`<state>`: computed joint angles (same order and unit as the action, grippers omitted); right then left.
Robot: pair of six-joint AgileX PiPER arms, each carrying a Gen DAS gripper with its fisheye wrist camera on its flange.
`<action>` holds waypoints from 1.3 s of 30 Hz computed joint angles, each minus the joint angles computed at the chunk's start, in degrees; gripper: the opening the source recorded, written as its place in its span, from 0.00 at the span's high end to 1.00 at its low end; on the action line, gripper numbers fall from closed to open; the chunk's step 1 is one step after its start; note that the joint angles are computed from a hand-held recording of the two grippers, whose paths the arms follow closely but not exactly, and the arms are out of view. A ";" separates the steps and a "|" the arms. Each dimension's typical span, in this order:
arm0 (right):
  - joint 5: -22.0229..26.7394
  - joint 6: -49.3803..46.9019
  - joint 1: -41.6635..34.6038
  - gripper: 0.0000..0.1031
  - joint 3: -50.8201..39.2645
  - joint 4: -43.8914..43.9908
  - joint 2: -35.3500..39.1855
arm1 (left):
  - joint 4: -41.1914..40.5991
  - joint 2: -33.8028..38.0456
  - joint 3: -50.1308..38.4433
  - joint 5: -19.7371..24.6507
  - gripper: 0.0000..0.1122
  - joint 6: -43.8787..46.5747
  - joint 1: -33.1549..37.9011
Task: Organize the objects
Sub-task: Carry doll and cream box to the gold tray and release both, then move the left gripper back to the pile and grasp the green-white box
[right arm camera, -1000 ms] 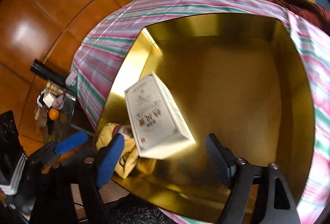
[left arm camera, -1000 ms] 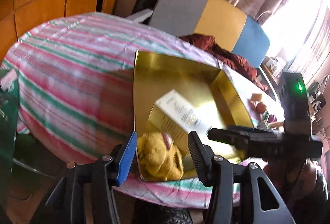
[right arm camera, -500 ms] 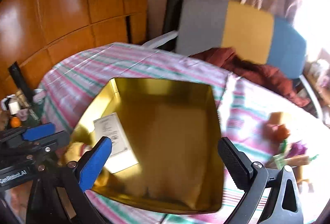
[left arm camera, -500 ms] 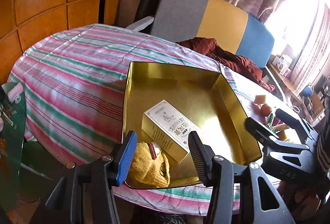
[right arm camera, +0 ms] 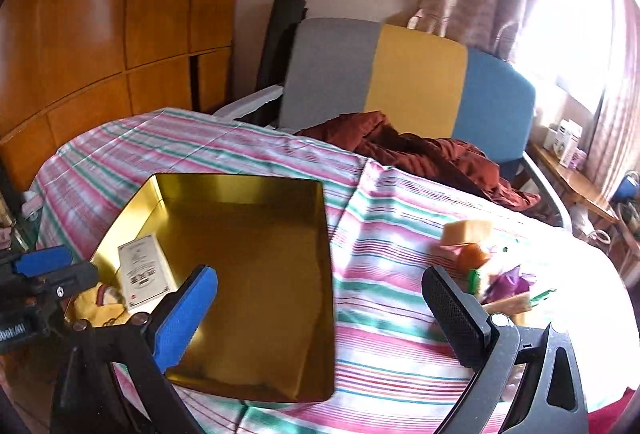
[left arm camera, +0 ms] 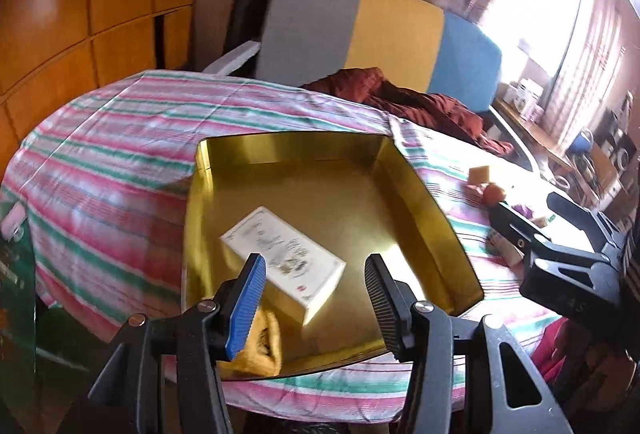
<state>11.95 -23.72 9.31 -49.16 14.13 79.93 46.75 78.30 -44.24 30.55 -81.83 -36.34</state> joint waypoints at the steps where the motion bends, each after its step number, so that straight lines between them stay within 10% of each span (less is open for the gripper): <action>1: 0.61 -1.85 -1.04 0.00 -0.42 1.79 0.18 | 0.14 0.48 -0.64 -0.41 0.54 0.08 -0.56; 17: 10.99 -21.56 -27.12 0.00 -10.04 18.29 6.53 | -12.74 11.81 -15.76 -4.34 0.54 19.47 -5.75; 25: 13.86 -12.17 -42.98 0.00 -24.33 17.18 20.20 | -30.73 22.75 -29.32 -3.59 0.54 39.35 -7.11; 39: 22.47 -19.19 -50.30 0.00 -31.74 31.77 29.56 | -52.39 51.33 -69.10 14.22 0.55 54.49 -6.06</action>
<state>34.42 -42.91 -40.99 -80.89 45.90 109.49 -5.64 129.64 -113.34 44.77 -27.34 -42.40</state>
